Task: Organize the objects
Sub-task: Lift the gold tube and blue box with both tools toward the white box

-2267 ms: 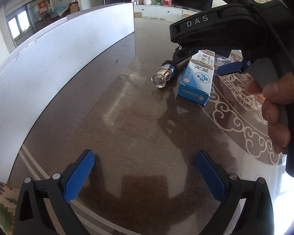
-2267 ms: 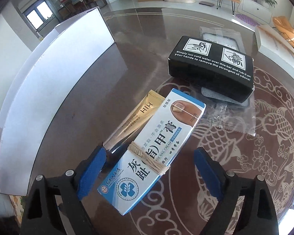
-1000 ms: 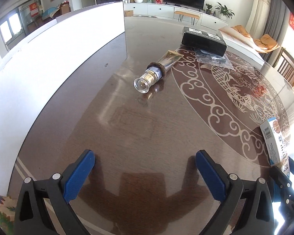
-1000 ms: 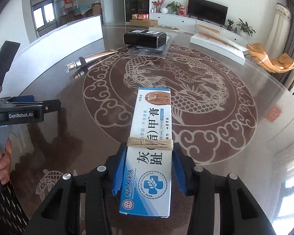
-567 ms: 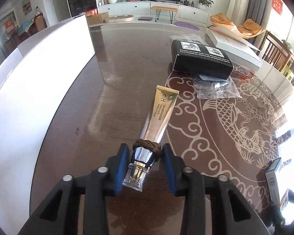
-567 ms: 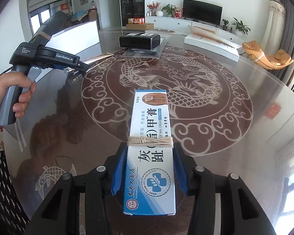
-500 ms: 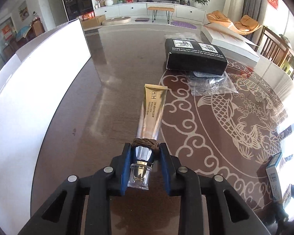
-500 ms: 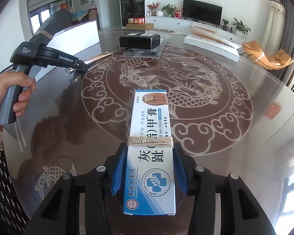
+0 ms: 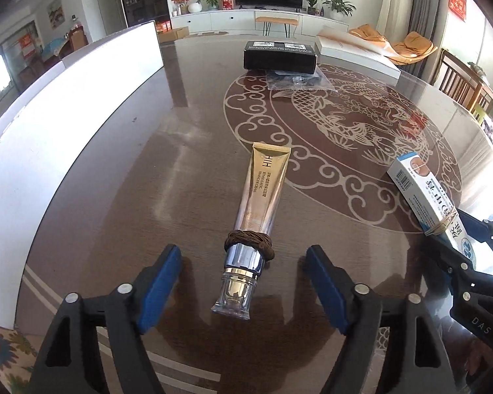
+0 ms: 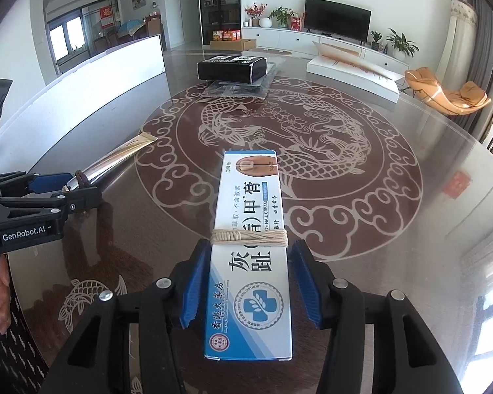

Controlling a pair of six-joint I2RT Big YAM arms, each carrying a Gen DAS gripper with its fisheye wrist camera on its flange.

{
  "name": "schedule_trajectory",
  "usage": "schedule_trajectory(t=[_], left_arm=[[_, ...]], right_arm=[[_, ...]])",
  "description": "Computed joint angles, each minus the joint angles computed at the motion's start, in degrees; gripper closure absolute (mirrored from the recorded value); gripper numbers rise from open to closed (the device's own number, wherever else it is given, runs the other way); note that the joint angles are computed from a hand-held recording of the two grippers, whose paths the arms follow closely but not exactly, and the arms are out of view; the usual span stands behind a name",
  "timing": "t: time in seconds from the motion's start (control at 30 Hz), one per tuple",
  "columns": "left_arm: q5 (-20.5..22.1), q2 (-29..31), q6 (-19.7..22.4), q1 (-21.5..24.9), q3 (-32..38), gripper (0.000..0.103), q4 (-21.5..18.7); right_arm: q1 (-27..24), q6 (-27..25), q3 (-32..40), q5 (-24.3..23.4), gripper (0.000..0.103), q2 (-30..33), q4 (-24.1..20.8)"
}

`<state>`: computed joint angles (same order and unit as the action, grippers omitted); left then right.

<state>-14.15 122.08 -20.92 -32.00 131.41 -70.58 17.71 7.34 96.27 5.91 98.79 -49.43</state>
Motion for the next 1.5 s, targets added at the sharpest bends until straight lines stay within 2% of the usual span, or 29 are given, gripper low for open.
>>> schedule_trajectory(t=[0.03, 0.07, 0.17, 0.23, 0.4, 0.6, 1.13, 1.2, 1.33, 1.4, 1.43, 1.47, 1.5], left_arm=[[0.6, 0.5, -0.4, 0.0, 0.5, 0.015, -0.8], [1.5, 0.1, -0.9, 0.2, -0.3, 0.015, 0.1], [0.8, 0.2, -2.2, 0.3, -0.5, 0.005, -0.4], [0.6, 0.8, -2.8, 0.4, 0.1, 0.0, -0.7], [0.3, 0.2, -3.0, 0.3, -1.1, 0.0, 0.4], [0.1, 0.1, -3.1, 0.2, -1.3, 0.0, 0.7], [0.1, 0.1, -3.1, 0.2, -1.3, 0.0, 0.7], [0.4, 0.6, -3.4, 0.3, -0.4, 0.0, -0.2], [2.3, 3.7, -2.3, 0.8, 6.0, 0.0, -5.8], [3.5, 3.9, 0.2, 0.8, 6.3, 0.0, -5.6], [3.4, 3.4, 0.7, 0.7, 5.3, 0.004, -4.3], [3.1, 2.2, 1.7, 0.5, 3.2, 0.013, -1.5], [3.0, 1.3, 2.9, 0.3, 1.9, 0.041, 0.5]], right_arm=[[0.0, 0.1, -0.1, 0.1, 0.03, -0.1, 0.1], [0.0, 0.3, -0.5, 0.3, 0.027, -0.4, 0.7], [-0.1, 0.7, -1.4, 0.8, 0.021, -1.1, 2.0], [-0.1, 0.9, -1.2, 1.2, 0.021, -0.9, 1.7], [0.1, -0.1, 0.2, 0.7, 0.021, 0.2, -0.1], [0.4, -0.8, 0.3, 1.5, 0.014, 0.3, -0.2], [0.4, -0.8, 0.3, 0.9, 0.014, 0.4, -0.4], [0.3, -0.6, 0.5, 0.7, 0.014, 0.6, -0.6], [-0.5, -1.2, 4.8, -3.2, 0.006, 3.3, -5.2], [-0.5, -2.1, 10.4, -4.1, 0.006, 6.6, -10.6], [-0.4, -2.7, 14.1, -3.9, 0.006, 8.7, -14.0], [-0.2, -3.8, 18.0, -3.5, 0.006, 11.0, -17.8], [-0.1, -4.7, 21.3, -4.2, 0.007, 12.8, -20.8]])
